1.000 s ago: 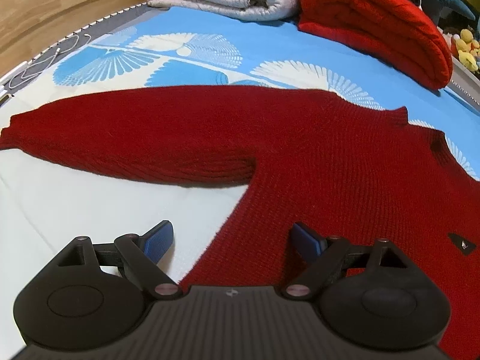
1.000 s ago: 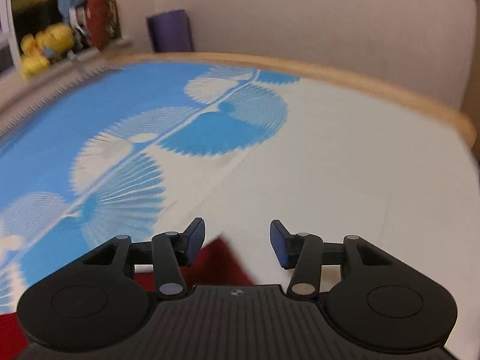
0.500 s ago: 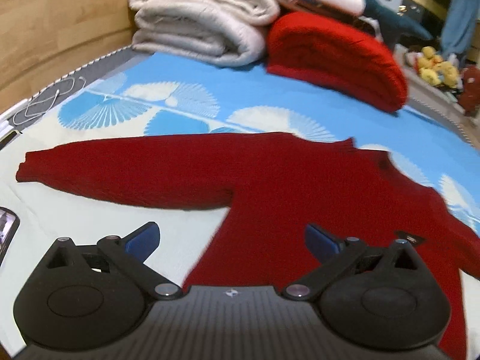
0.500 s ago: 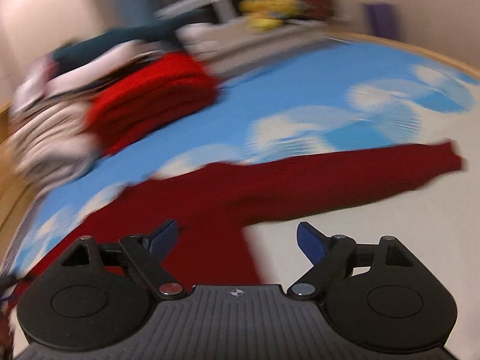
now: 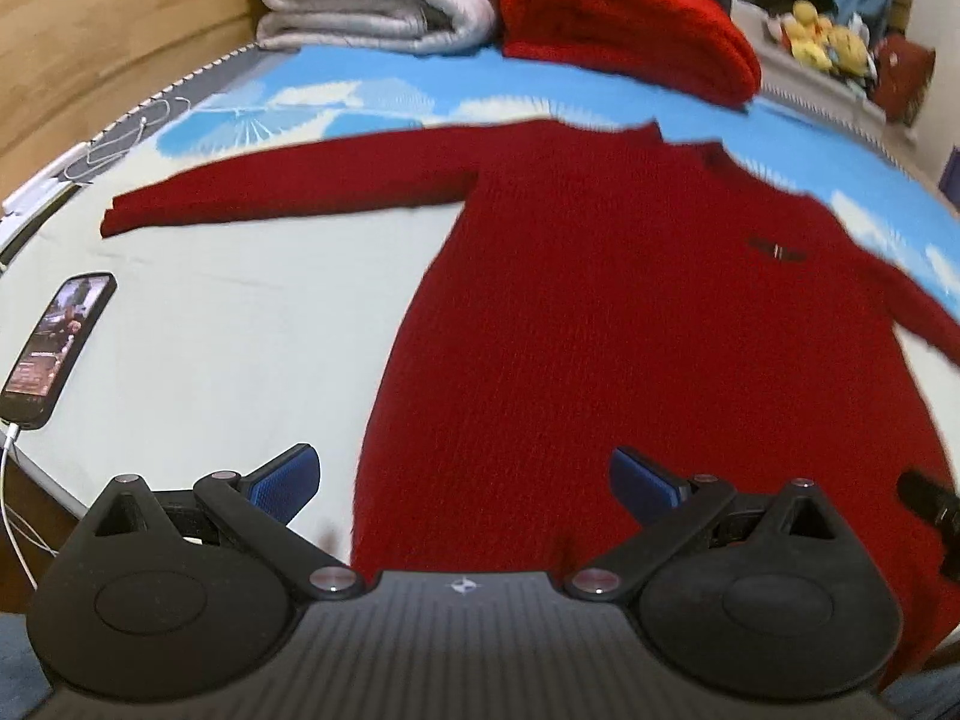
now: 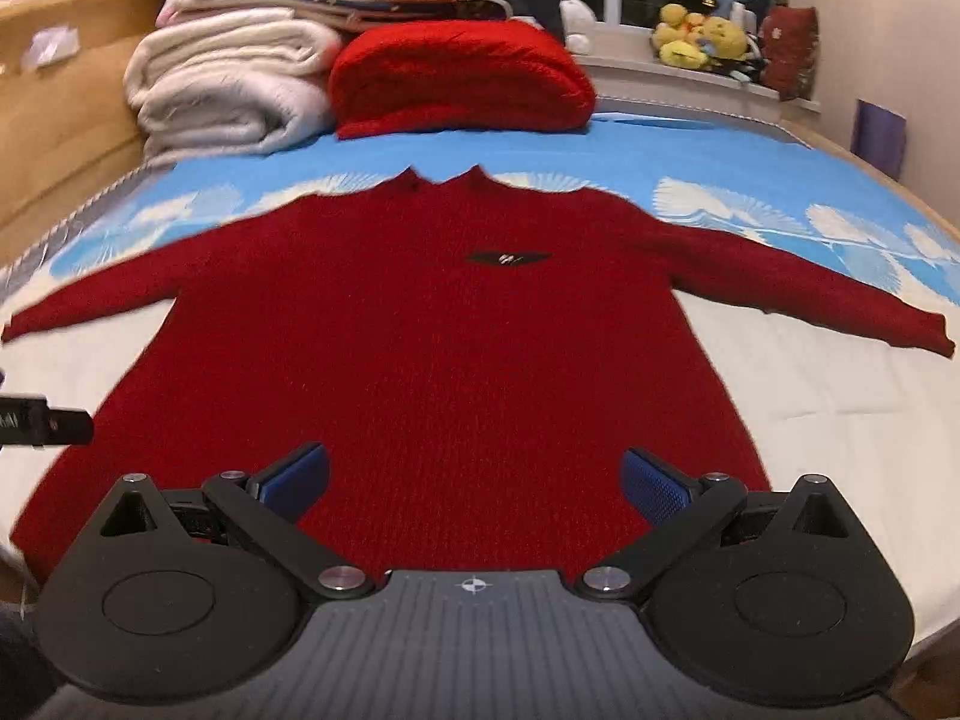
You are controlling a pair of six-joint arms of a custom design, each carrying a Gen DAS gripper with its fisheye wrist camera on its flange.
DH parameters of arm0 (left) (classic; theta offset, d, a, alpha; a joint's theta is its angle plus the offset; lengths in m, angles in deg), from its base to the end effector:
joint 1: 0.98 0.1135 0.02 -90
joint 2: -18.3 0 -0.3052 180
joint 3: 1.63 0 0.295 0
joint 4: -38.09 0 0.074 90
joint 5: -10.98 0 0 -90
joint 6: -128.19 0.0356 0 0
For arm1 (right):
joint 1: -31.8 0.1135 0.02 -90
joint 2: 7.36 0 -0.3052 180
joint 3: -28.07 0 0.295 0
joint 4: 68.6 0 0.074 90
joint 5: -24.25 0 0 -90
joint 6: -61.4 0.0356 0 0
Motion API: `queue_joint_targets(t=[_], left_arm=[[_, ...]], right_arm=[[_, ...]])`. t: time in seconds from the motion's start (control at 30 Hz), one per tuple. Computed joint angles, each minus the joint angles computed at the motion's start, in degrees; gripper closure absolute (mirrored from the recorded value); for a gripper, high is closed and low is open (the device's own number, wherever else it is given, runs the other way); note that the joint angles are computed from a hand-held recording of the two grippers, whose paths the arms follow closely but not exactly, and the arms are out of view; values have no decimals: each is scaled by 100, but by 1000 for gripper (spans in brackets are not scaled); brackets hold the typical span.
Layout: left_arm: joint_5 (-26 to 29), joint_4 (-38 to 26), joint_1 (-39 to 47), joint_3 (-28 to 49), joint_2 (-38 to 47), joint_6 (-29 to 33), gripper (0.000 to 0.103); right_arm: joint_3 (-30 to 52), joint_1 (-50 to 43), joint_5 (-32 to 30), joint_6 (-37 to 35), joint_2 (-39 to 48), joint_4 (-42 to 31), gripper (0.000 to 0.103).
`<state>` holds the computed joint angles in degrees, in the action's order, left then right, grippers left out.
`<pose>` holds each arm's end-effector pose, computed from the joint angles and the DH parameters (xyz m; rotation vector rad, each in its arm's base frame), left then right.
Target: Fold small clothes
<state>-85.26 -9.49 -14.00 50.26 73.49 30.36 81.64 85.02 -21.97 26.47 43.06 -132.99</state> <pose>0.2048 -0.0434 0.2622 0.0636 2.4509 -0.0262 0.1204 0.1199 0.2775 0.2675 2.2410 -0.0618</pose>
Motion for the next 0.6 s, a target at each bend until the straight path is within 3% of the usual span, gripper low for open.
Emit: queue_joint_targets(t=[0.13, 0.33, 0.6], left_arm=[[14, 472, 186, -184, 90, 233, 0], [88, 842, 128, -55, 484, 364, 0], [197, 908, 50, 99, 802, 347, 0]], right_arm=[[-52, 118, 285, 46, 303, 58, 1], [-75, -476, -459, -326, 557, 737, 1], [-36, -804, -724, -739, 785, 1130, 1]])
